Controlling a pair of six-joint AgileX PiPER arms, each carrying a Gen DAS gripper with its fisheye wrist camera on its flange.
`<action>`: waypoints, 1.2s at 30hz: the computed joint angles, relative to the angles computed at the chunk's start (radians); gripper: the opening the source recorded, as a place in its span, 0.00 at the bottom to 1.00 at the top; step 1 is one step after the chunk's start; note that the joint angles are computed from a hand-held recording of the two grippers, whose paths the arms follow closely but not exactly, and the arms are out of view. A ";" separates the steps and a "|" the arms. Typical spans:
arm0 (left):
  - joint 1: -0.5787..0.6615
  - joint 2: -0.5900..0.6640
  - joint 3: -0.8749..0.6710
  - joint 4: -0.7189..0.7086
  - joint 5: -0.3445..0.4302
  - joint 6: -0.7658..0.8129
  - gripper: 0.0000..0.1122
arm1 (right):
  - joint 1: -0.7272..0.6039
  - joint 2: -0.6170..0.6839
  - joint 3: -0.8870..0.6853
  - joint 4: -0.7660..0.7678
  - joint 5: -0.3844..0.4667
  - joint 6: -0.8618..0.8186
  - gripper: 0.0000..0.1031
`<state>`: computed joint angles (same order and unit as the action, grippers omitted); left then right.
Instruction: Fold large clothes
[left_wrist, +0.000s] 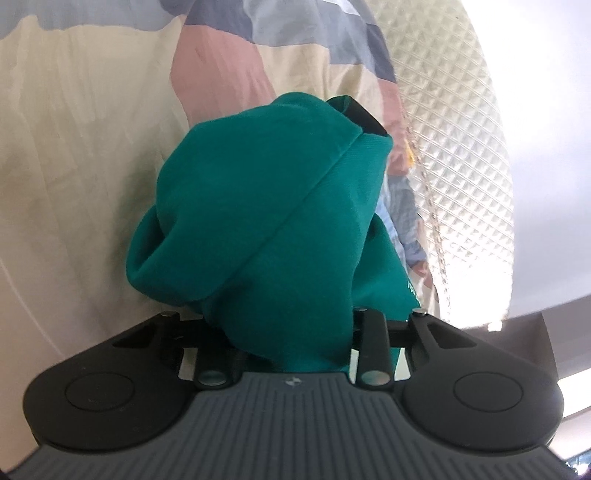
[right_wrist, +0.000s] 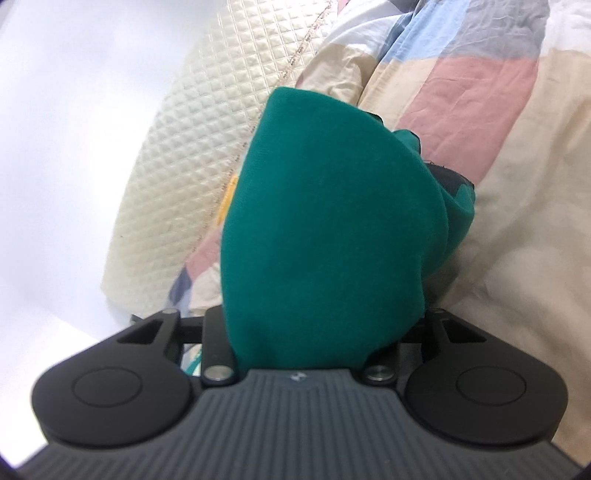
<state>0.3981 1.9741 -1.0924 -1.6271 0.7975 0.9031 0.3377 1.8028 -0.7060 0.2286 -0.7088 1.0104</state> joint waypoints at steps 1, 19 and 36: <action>0.007 -0.010 0.000 0.023 0.014 -0.014 0.33 | -0.002 -0.018 0.014 -0.005 0.002 0.002 0.43; -0.209 -0.394 0.040 0.167 0.000 -0.163 0.32 | -0.398 -0.526 0.133 -0.648 0.202 0.429 0.43; -0.792 0.249 -1.184 1.025 -0.210 -1.228 0.32 | -0.947 -0.255 -0.288 -1.336 0.045 0.953 0.43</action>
<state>-0.3940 2.2228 -2.2764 -0.6021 0.5872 -0.3245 -0.6090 1.5479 -0.9939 -1.1077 -0.6636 1.9630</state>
